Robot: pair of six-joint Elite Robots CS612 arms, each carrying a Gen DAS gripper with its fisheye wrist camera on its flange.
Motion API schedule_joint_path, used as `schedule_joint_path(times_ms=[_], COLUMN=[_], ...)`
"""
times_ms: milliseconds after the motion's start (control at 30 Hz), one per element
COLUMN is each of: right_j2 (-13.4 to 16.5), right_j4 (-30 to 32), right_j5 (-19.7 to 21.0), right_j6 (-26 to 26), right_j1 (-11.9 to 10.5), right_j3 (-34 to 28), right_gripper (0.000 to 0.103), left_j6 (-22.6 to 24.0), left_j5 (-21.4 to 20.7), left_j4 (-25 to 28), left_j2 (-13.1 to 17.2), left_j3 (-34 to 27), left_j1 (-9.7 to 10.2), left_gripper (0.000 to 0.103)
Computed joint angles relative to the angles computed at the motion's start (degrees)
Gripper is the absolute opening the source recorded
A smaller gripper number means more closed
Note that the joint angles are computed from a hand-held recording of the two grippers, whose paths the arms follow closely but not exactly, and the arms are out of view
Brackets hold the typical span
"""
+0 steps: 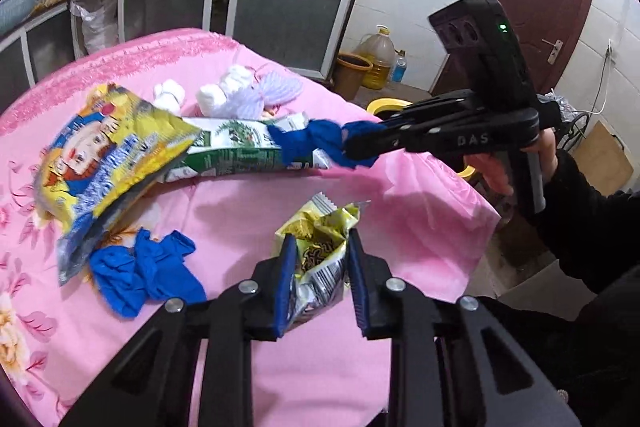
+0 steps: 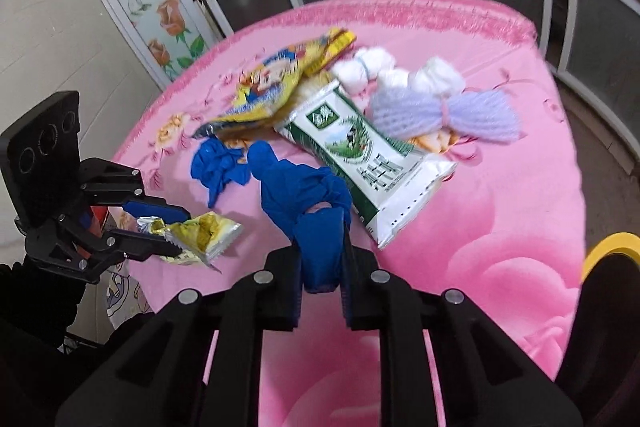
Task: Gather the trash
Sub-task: 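Grasp the silver-yellow snack wrapper with the left tool while the right tool grasps a blue glove, then carry both items over the yellow bin and open both tools to drop them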
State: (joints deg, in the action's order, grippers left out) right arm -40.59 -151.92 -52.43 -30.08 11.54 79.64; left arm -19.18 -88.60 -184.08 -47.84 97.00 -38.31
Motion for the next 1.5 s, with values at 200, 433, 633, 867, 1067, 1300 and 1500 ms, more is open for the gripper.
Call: schedule_joint_path(times_ms=[200, 433, 633, 867, 1067, 1300, 1500], right_j2=[-2.0, -3.6, -4.6, -5.6, -5.6, -4.5, -3.1], right_j4=[-4.7, -12.1, -18.9, -29.0, -32.8, -31.0, -30.1], right_j5=[0.8, 0.7, -0.7, -7.4, -14.7, -18.4, -20.1], right_j6=[2.1, 8.3, 15.4, 24.1, 29.8, 32.9, 33.6], right_j1=[-1.3, -3.7, -6.6, -9.8, -11.7, -12.8, -13.2], right_j3=[3.6, 8.0, 11.3, 14.9, 16.2, 15.4, 14.0], right_gripper=[0.015, 0.015, 0.015, 0.015, 0.015, 0.015, 0.015], left_j6=[-0.9, -0.7, 0.8, 2.1, 5.8, 7.0, 7.0], left_j5=[2.2, 3.4, 0.7, -2.0, -3.6, -6.7, -7.4], left_j4=[-0.7, 0.1, 2.4, 6.4, 12.2, 19.5, 27.5], left_j2=[-1.8, -1.8, 0.7, 4.9, 9.8, 16.4, 22.1], left_j3=[1.8, 0.5, -4.6, -13.6, -24.1, -36.8, -47.1], left_j1=[-0.80, -1.74, -2.18, -2.60, -3.40, -4.00, -4.19], left_gripper=[0.024, 0.024, 0.024, 0.024, 0.024, 0.024, 0.024])
